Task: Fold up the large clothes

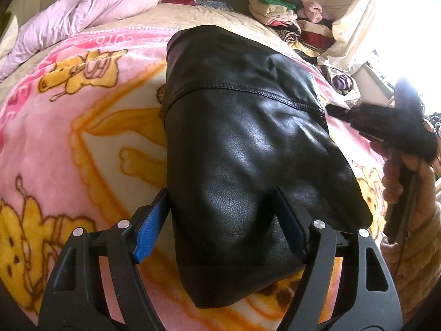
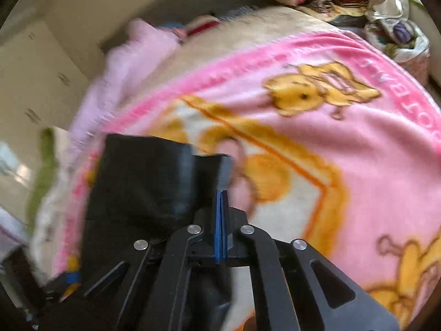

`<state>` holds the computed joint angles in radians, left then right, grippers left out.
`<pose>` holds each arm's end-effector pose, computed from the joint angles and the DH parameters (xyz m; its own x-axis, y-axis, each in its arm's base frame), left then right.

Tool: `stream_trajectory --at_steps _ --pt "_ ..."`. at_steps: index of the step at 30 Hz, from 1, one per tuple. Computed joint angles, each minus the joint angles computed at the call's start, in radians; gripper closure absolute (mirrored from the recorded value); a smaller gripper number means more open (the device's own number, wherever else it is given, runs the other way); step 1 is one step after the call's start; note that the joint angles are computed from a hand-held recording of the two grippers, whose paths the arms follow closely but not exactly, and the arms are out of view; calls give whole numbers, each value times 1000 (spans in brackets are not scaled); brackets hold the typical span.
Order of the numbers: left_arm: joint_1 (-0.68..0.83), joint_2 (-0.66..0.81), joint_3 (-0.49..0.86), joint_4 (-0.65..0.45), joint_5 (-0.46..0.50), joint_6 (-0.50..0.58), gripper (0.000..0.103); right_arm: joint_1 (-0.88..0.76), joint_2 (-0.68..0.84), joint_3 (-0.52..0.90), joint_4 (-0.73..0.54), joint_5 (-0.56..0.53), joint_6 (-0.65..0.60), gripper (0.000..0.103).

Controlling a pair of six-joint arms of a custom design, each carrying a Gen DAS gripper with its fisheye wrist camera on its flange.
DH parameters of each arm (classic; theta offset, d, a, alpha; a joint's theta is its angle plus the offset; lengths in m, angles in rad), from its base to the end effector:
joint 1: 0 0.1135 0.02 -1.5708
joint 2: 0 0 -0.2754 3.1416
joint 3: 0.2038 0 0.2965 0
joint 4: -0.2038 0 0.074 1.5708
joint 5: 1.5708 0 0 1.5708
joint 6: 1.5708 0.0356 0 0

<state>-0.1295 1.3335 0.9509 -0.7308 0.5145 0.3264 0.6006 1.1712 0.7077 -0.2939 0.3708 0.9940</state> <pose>0.2887 -0.0553 0.2343 -0.7376 0.3775 -0.5599 0.5959 0.7539 -0.2766 0.2361 0.1461 0.2174 -0.5685 0.5575 -0.6049 0.3063 0.8259 0.4733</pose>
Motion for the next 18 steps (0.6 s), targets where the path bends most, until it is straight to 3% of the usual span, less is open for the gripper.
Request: stream_trajectory --at_steps 1,2,3,5,6,8,10,12,16,18 --pt "-3 -4 -3 6 -7 -4 34 6 1 3 26 -8 -16 60" --pt "-7 -9 -5 11 -14 -4 33 9 17 15 47 -24 -35 40" --pt "-14 -20 -11 20 -28 -3 33 8 42 39 46 -37 -50 39" --pt "-22 -32 -16 26 -42 0 33 -3 136 113 -6 -60 -69 46" --pt "-24 -36 -17 26 -47 0 33 -11 171 134 -21 -73 -63 74" --pt "-24 -38 -16 26 -48 -2 32 -4 136 89 54 -74 -58 91" --pt "-22 -39 -16 30 -49 -1 28 33 67 43 110 -16 -93 92" --pt "-17 -25 -7 20 -28 5 24 48 44 34 82 17 -87 92" --pt "-33 -16 -11 18 -27 7 21 13 128 41 24 4 -50 89" --pt "-36 -12 -12 20 -23 0 21 10 168 47 21 9 -31 82"
